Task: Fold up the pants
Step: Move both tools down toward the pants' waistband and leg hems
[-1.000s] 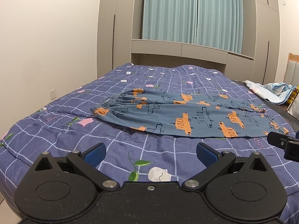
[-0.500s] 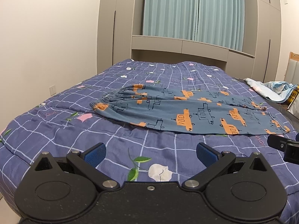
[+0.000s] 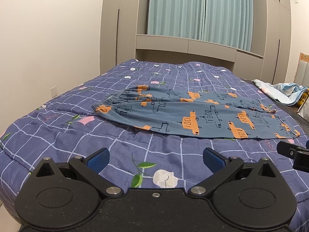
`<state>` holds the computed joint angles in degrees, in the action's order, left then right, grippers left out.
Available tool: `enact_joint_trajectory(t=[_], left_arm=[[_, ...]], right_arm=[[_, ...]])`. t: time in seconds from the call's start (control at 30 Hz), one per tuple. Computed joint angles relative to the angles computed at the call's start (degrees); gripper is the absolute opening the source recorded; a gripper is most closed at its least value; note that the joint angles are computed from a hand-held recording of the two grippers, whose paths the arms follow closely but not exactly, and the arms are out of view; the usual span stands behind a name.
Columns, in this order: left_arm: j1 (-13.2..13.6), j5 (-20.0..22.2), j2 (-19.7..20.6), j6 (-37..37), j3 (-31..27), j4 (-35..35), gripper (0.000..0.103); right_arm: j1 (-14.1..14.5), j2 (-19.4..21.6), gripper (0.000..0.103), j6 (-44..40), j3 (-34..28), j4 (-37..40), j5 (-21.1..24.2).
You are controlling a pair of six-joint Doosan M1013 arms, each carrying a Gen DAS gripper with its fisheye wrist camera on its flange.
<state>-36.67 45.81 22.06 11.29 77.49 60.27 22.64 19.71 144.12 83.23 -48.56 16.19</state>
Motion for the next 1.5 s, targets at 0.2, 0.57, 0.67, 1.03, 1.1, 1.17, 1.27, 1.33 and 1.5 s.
enact_joint_trajectory(t=[0.2, 0.57, 0.67, 1.03, 1.1, 1.17, 1.27, 1.33, 1.5], left_arm=[[1.17, 0.18, 1.14, 3.94, -2.63, -3.92, 0.103], [5.26, 4.44, 6.72, 17.02, -13.84, -14.18, 0.103], [6.37, 5.6, 8.4, 19.15, -16.78, -15.93, 0.103], [10.16, 7.84, 13.04, 27.17, -24.77, -24.67, 0.103], [10.66, 8.38, 13.45, 28.64, -25.38, -25.15, 0.103], [11.12, 9.67, 14.16, 30.5, -26.52, -25.29, 0.103], [11.91, 11.43, 15.18, 33.17, -28.39, -26.36, 0.103], [12.57, 12.59, 16.01, 35.14, -30.08, -28.08, 0.103], [14.07, 15.79, 17.85, 37.83, -33.37, -32.3, 0.102]], right_arm=[[0.02, 0.72, 0.103, -3.77, -1.66, 2.86, 2.18], [-1.86, 4.85, 0.103, -19.99, -9.68, 17.38, 6.06], [-2.21, 6.4, 0.103, -23.67, -12.06, 19.69, 7.02], [-3.72, 11.37, 0.103, -37.35, -19.93, 29.24, 9.59], [-4.09, 12.05, 0.103, -40.93, -21.14, 31.64, 10.38], [-4.39, 12.82, 0.103, -42.72, -22.54, 32.72, 11.97], [-4.85, 14.14, 0.103, -45.13, -24.85, 34.41, 14.42], [-5.05, 15.06, 0.103, -46.38, -26.46, 34.67, 15.95], [-5.91, 16.68, 0.103, -50.0, -29.54, 38.93, 18.72]])
